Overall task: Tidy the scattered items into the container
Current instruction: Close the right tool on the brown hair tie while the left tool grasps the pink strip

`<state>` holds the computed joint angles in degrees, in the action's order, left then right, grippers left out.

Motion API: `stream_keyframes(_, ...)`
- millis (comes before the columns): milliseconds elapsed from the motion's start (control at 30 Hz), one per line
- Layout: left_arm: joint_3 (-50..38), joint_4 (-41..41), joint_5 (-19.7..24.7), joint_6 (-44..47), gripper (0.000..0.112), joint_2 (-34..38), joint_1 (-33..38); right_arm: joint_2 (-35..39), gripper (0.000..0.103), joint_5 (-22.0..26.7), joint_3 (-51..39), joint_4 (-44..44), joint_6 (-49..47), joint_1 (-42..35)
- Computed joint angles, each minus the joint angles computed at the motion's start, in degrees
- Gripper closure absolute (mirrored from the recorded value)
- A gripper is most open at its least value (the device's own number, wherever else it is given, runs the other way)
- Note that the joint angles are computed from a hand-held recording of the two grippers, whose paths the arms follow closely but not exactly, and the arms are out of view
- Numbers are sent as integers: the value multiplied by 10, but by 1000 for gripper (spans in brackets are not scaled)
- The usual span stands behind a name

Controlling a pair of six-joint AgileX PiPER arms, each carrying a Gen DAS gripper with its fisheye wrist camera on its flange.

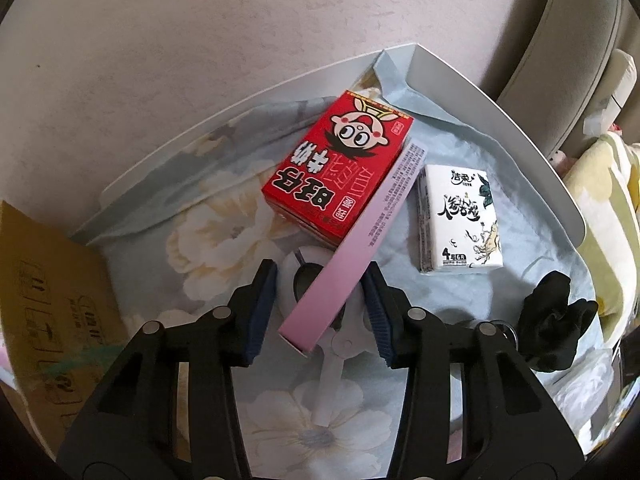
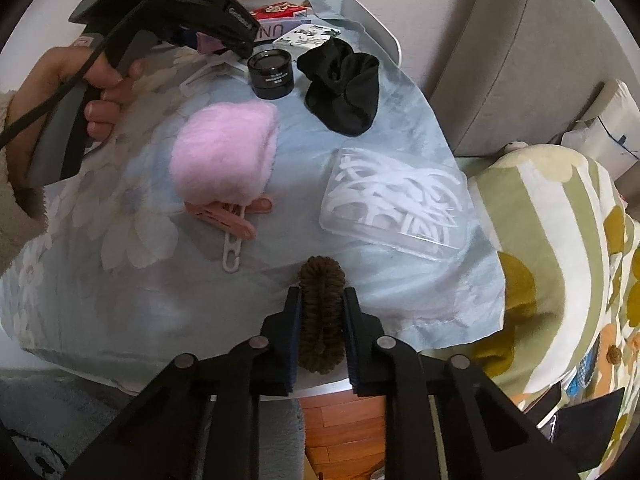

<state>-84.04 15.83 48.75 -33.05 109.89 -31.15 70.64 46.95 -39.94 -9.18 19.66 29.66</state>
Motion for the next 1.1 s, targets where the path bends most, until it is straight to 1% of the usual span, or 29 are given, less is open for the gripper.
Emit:
stream_keyframes(200,17,-9,3,4,72,-29,5,-10,87,15,-2,-31,39,13)
stream_keyframes(367,33,-12,3,5,72,-56,4,-30,87,34,-5,-47,51,12)
stream_keyframes(467,40,-23,5,13,72,-67,5,-29,87,37,-13,-42,33,-10)
stream_keyframes(667,55,-33,-7,27,72,-93,-1,-20,87,31,-18,-35,23,-16)
stream_keyframes(767,50,-20,1,26,72,-95,-9,-21,87,32,-21,-27,13,-21)
stream_keyframes(967,42,-37,6,39,72,-84,-4,-24,87,30,-17,-26,18,-14)
stream_keyframes(1033,47,-39,4,43,80,-85,-4,-23,87,31,-17,-28,20,-13)
stream_keyframes(1067,51,-34,0,41,86,-90,-6,-23,87,31,-17,-29,21,-13)
stream_keyframes(1100,53,-38,0,46,89,-93,-6,-23,87,31,-17,-30,22,-12)
